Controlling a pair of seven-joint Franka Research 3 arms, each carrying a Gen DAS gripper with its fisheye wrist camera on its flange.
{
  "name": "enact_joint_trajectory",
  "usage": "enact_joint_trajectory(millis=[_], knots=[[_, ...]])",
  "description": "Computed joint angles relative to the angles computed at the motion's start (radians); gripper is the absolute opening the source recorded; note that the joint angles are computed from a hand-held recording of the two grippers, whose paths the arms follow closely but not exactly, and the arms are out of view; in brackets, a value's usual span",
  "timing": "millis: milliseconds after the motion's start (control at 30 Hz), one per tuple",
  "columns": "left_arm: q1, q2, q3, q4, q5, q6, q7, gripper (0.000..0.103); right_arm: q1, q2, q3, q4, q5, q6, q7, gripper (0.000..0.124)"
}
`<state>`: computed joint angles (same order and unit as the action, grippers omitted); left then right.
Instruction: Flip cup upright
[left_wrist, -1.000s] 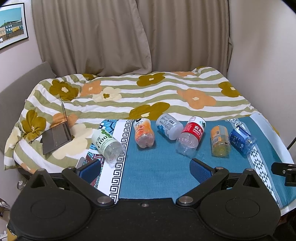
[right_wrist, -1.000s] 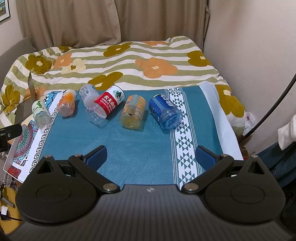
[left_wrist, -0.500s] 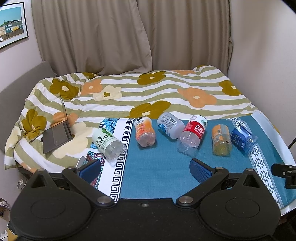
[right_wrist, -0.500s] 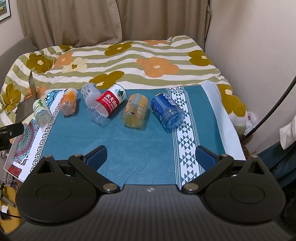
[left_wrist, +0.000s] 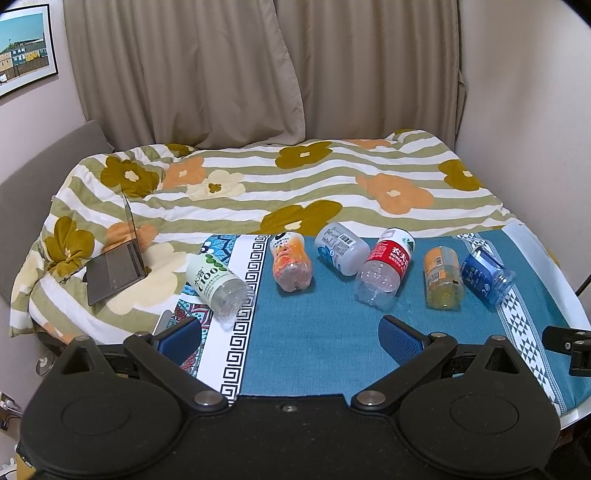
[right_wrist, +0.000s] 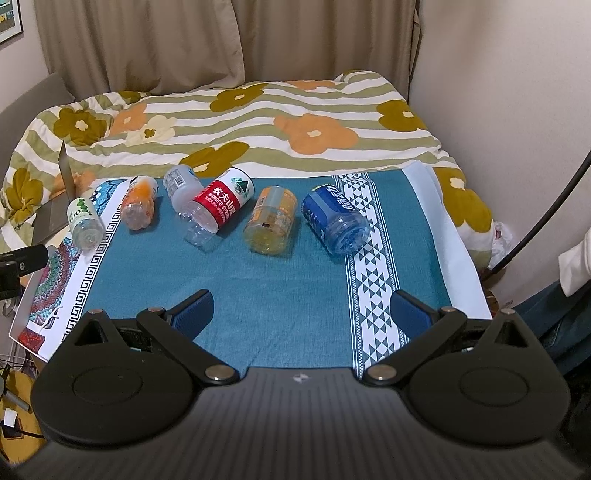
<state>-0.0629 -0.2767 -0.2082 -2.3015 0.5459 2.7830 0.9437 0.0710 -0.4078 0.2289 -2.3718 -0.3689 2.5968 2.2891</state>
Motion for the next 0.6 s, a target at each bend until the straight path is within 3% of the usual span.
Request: enact_joint_trajectory(millis=[600], knots=[[-0.002, -0.020, -0.020, 0.009, 0.019, -0.054, -0.049, 0.103, 0.012, -0.003, -0.012, -0.001, 0.025, 0.000, -0.026, 0.103]])
